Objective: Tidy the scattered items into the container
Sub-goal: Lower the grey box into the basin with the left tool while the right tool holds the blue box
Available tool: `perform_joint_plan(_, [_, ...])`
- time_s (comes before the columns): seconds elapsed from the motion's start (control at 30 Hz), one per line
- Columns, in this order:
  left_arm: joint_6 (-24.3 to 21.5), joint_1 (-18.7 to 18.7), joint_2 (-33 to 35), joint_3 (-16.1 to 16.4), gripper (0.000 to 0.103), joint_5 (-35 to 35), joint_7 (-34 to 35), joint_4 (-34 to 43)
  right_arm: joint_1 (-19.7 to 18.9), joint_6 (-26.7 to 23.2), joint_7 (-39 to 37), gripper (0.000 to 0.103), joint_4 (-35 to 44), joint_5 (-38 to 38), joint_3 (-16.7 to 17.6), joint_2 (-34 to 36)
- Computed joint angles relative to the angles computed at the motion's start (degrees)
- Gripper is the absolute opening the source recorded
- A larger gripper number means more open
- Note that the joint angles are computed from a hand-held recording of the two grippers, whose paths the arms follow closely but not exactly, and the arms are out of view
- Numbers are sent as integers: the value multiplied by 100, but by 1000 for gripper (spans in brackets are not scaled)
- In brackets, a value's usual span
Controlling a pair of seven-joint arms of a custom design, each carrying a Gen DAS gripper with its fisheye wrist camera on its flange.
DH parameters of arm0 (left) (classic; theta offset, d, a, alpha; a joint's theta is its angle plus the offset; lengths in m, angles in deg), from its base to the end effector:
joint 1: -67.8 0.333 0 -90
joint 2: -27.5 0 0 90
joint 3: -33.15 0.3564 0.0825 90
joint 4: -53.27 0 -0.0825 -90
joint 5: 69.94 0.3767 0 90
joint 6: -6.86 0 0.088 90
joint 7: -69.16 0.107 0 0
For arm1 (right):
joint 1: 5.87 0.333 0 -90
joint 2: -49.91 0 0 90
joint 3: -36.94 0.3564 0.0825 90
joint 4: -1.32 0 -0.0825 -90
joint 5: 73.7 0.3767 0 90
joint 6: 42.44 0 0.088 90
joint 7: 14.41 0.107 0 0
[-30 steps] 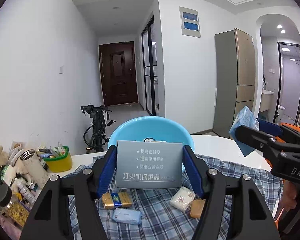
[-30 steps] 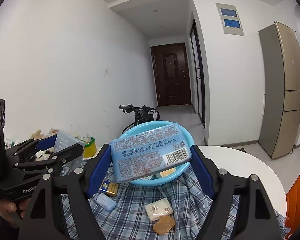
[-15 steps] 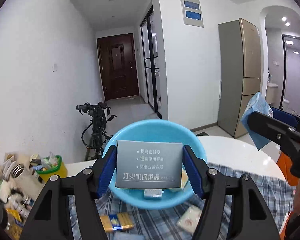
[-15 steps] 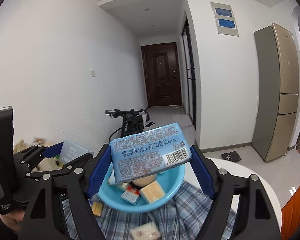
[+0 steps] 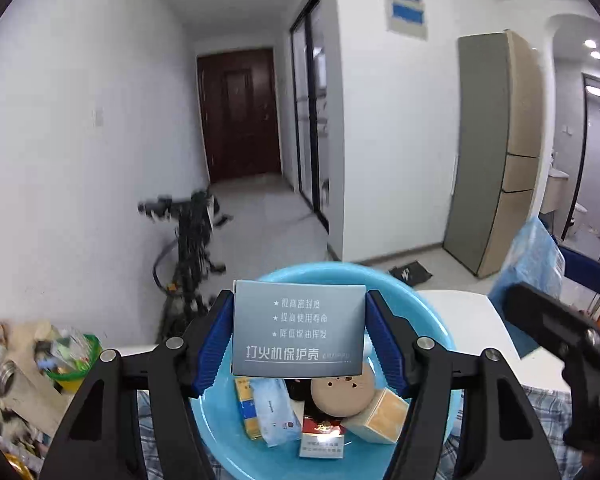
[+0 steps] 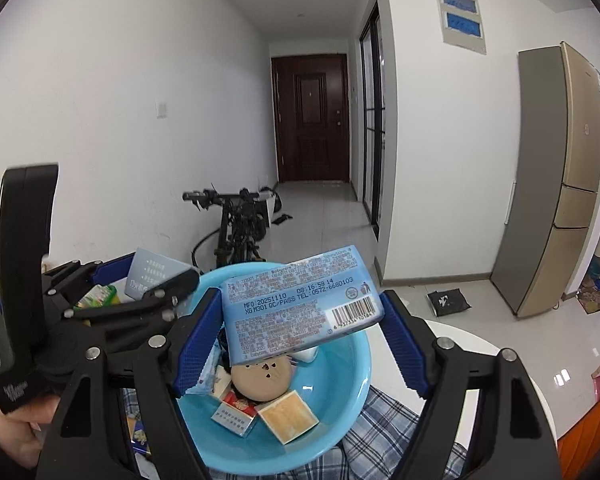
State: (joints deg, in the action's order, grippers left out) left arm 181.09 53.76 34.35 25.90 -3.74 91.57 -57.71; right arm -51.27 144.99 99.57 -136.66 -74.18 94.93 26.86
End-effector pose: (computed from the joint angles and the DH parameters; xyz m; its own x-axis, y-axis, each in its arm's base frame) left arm 0.5464 -0.2843 0.5493 -0.2743 -0.9616 -0.0085 -0.4796 0.1445 -0.8655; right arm 0.4701 0.1694 0.5624 -0.0048 -0.9996 -0.0286 -0.4409 0.0278 -0.8971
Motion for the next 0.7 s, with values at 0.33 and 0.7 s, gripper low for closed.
perform_joint_plan(0.33, [-547, 186, 430, -220, 67, -2619, 2084, 677, -817, -939, 364, 77, 974, -737, 639, 970])
perform_joint_plan(0.7, [-2539, 316, 764, -514, 67, -4707, 4218, 1820, -192, -2990, -110, 77, 2482, -1108, 364, 2482])
